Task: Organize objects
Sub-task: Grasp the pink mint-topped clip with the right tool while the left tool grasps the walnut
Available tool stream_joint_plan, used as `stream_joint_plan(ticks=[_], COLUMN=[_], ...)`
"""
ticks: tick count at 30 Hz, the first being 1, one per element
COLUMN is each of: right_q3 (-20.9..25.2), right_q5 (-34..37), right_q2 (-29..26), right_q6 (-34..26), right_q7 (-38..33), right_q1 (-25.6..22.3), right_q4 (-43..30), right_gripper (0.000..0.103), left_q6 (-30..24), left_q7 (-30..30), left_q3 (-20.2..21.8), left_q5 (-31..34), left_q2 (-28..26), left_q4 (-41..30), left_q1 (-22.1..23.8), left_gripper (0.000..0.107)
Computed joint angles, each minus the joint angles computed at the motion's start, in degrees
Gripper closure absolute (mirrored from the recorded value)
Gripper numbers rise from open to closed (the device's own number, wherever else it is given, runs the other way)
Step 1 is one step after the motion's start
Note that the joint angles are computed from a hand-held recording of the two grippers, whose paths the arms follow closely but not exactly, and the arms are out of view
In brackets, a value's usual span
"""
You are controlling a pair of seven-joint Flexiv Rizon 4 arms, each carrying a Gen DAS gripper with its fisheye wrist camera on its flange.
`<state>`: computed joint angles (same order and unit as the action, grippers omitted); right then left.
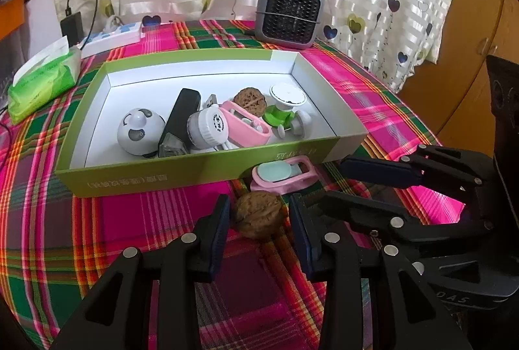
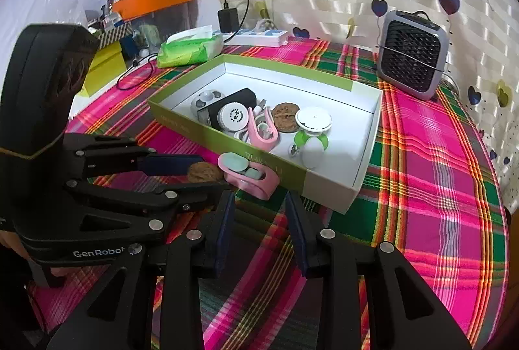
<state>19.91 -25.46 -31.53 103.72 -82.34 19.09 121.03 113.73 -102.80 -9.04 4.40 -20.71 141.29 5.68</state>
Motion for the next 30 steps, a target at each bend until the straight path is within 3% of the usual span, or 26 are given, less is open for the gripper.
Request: stream_joint_plan(ticks=[3,7,13,17,20,27,30], right_q3=[1.7,3.7,6.4,15.6,18.3,7.3,7.1], right_q5=[-1.1,-1.7,-0.2,0.6,1.7,5.4,4.5], right_q2=[-0.8,-1.8,-3.0,-4.8,-4.9,-1.7,-2.7], right_q6=[-2.0,-4.4,-8.1,-11.5,-11.6,-6.8,-7.8], right_q7=[-0.6,-2.3,-5.4,-11.4,-15.4,-11.8,-11.6], right_q1=[-1.5,-2.9,-4.1,-10.7,-12.3,-2.6,-2.5], right_q4=[-1.2,-2.6,-4.6,-4.9,-3.9,-3.6,-5.4], right_gripper=[0.069,0.069,0.069,0.069,0.069,0.069,0.069], left_q6=[0.9,1.6,2.2,3.1,3.9,4.0,3.9], left_q7=[-1.0,-0.5,-1.5,-2.1,-2.4,-3.5,-3.6], left_q3=[-0.1,4.5,4.8,5.3,6.1,6.3,6.1], left_q5=[0.1,-3.8,-4.2,-3.9,-4.0,-3.4,-2.8], left_q2=[0.0,0.7,1.8,2.9,3.6,4.2,4.2], left_q4=[0.5,1.6,3.0,3.9,4.9,5.5,5.5], left_q1=[0.4,-4.3,-3.3,-3.0,-3.1,-2.1,-1.7], left_gripper=[0.078,0.078,0.078,0.078,0.078,0.078,0.078])
